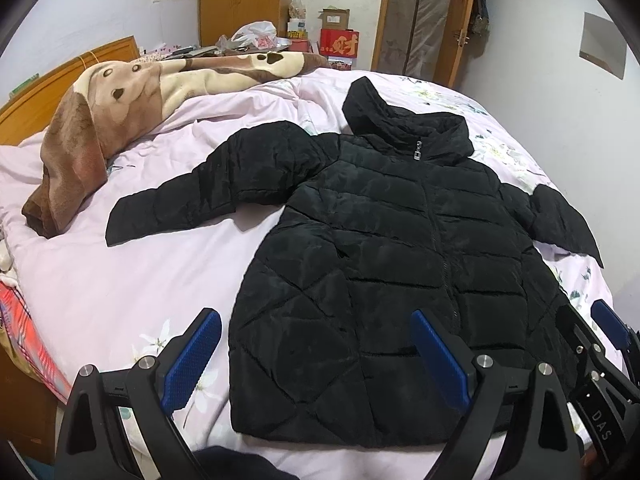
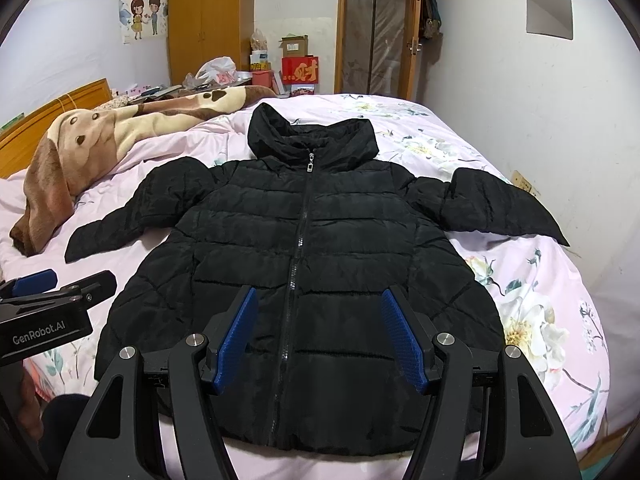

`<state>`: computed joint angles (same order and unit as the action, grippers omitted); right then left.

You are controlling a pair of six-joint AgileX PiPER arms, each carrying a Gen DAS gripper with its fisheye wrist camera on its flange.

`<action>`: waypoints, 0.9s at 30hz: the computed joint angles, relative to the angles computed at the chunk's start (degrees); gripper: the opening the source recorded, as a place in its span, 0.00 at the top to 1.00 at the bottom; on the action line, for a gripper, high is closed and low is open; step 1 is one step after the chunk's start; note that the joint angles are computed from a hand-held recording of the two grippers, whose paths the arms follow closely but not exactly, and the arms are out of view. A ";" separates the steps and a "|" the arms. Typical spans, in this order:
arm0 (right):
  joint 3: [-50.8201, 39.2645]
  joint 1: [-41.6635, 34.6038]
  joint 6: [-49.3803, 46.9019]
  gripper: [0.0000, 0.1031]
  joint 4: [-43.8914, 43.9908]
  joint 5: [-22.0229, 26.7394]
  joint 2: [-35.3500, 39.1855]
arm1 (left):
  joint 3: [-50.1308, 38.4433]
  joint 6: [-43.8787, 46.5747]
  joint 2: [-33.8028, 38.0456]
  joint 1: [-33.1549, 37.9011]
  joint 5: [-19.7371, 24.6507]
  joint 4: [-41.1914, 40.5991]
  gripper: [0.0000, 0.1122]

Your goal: Fold large clothes

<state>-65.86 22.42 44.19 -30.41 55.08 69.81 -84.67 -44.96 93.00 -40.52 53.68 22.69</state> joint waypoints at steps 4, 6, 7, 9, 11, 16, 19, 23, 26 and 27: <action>-1.04 -1.64 -1.27 0.37 1.11 -3.15 2.79 | -0.52 3.76 1.91 5.43 -3.25 -3.65 0.14; -1.86 -3.21 -3.29 0.37 3.22 -6.20 4.54 | -0.25 5.65 2.56 8.96 -5.84 -5.22 0.14; -2.59 -3.46 -3.77 0.34 3.76 -6.87 5.54 | -0.08 7.32 2.96 11.29 -7.43 -6.30 0.14; -3.78 -5.29 -7.51 0.26 7.70 -10.99 7.76 | -0.03 10.39 4.04 16.21 -10.20 -9.40 0.14; -4.79 -6.18 -10.08 0.26 10.48 -13.99 9.68 | -0.55 16.94 6.37 22.97 -13.01 -18.47 0.14; -9.58 -5.87 -14.73 0.26 13.34 -18.88 16.99 | -6.49 24.62 15.36 34.77 -13.75 -28.45 0.14; -13.97 -5.52 -18.67 0.26 14.96 -19.58 21.68 | -12.42 27.10 21.89 40.27 -12.09 -34.52 0.14; -19.09 -5.36 -23.14 0.26 17.37 -20.66 27.14 | -17.72 27.91 28.12 44.37 -11.98 -37.27 0.12; -23.77 -5.10 -26.52 0.26 19.05 -20.83 31.40 | -22.37 24.68 33.38 47.04 -10.69 -37.22 0.12; -25.68 -4.93 -27.40 0.26 19.48 -20.86 33.06 | -23.87 23.09 34.78 47.37 -10.38 -36.17 0.12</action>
